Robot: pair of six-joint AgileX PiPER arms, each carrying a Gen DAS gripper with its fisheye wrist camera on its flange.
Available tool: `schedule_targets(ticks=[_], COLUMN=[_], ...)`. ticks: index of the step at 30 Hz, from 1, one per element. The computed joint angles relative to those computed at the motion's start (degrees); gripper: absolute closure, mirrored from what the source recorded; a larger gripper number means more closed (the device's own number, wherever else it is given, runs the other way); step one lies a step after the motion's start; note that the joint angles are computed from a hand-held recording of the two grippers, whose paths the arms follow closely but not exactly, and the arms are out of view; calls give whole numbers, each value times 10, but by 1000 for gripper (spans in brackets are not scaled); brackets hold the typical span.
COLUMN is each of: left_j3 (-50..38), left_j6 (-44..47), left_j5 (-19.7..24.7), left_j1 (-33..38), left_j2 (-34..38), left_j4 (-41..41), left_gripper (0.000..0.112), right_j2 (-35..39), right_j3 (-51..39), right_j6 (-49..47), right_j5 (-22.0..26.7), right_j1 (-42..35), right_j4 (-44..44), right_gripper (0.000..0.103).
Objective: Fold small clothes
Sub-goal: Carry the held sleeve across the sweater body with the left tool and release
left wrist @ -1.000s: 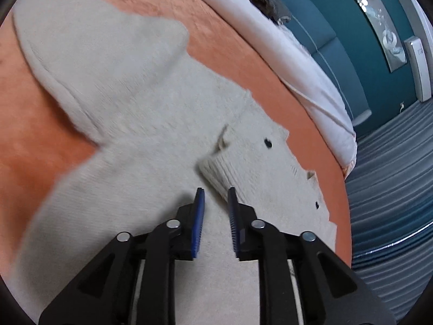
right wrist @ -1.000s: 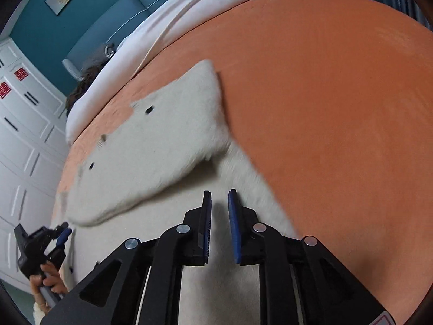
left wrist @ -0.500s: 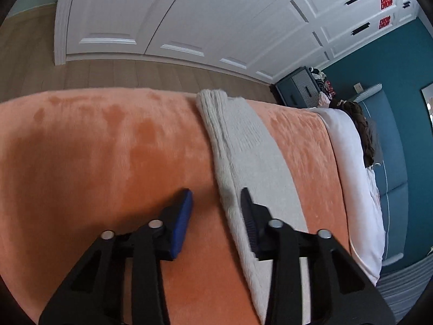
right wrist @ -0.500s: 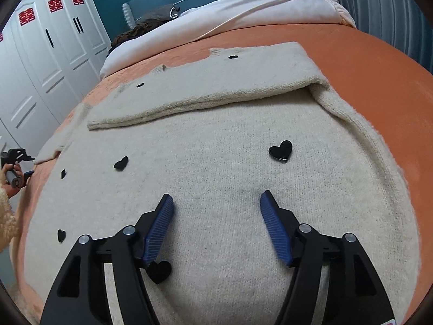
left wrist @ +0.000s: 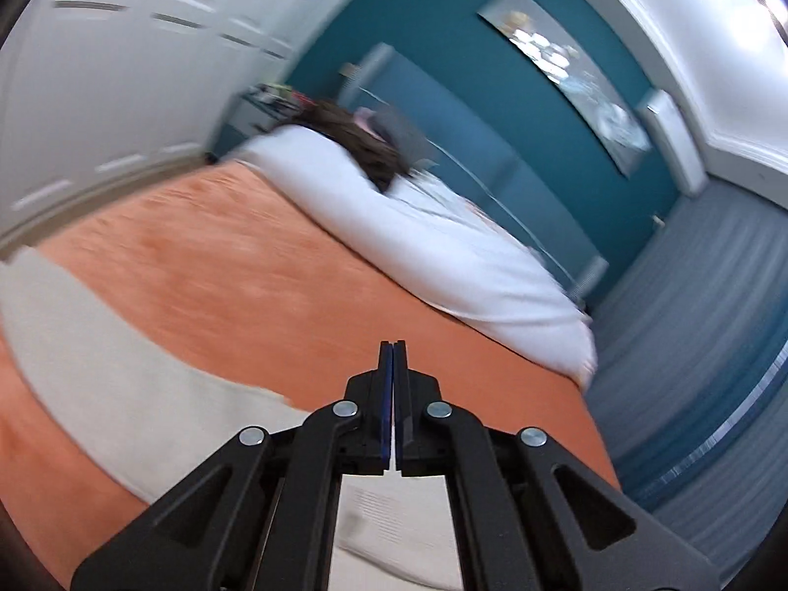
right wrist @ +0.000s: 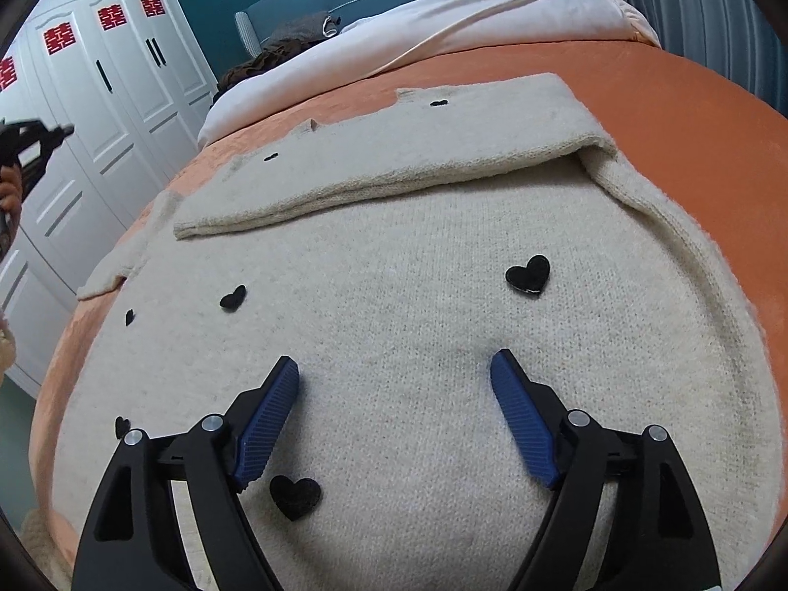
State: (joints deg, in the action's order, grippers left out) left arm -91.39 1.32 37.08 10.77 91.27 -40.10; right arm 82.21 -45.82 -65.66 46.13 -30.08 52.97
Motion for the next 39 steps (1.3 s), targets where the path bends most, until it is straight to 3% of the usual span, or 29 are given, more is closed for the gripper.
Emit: schedule_targets(ticks=[3,5,8,11,16,18,19,21,22,23,25,28,33,36,37,38,39], left_j3=[17,37,74,113,31,-7,-14,10,20,29,33,17,-37,-47,-43,-33,-4], left_j6=[-107,-196,-291,-313,-316,-286,-262,-239,-206,-192,-167,-124,-128,-147,-148,-163,-200], left_j5=[-24,-33,-15,-19,14,38,45,28,22,13,-8,-4,-19,-30,-32,-33,-49], left_j1=[-72,-82,-27,76,208,238,253,265,269,268,243,175,-47,-187,-229,-260,-296], left_j2=[7,17,40,58,156,195,209,199,196,185,150,87,35,59,76,89,100], left_j4=[69,151,253,301,359,322,284,249,210,188,167,142,162,175,173,180,199], left_gripper=[101,75,56,51,51,52,62,96,104,105,106,106,106,101,88,65,58], right_j2=[2,6,13,17,14,10,9,7,6,6,7,9,14,16,16,17,17], right_j3=[-2,-4,-7,-8,-4,-1,-1,0,0,0,0,1,2,1,0,-2,-3], right_j6=[-1,-6,-17,-26,-24,-17,-13,-7,-5,-5,-6,-16,-30,-34,-35,-35,-34], right_j5=[3,10,24,32,17,3,-3,-10,-12,-12,-11,-6,10,18,21,24,27], right_j1=[-2,-7,-17,-23,-13,-2,3,10,12,13,12,8,-5,-9,-11,-13,-15], right_j4=[2,8,20,28,24,15,10,3,2,1,2,12,29,34,35,36,37], right_gripper=[25,25,24,24,23,22,22,21,20,20,19,19,19,19,19,19,19])
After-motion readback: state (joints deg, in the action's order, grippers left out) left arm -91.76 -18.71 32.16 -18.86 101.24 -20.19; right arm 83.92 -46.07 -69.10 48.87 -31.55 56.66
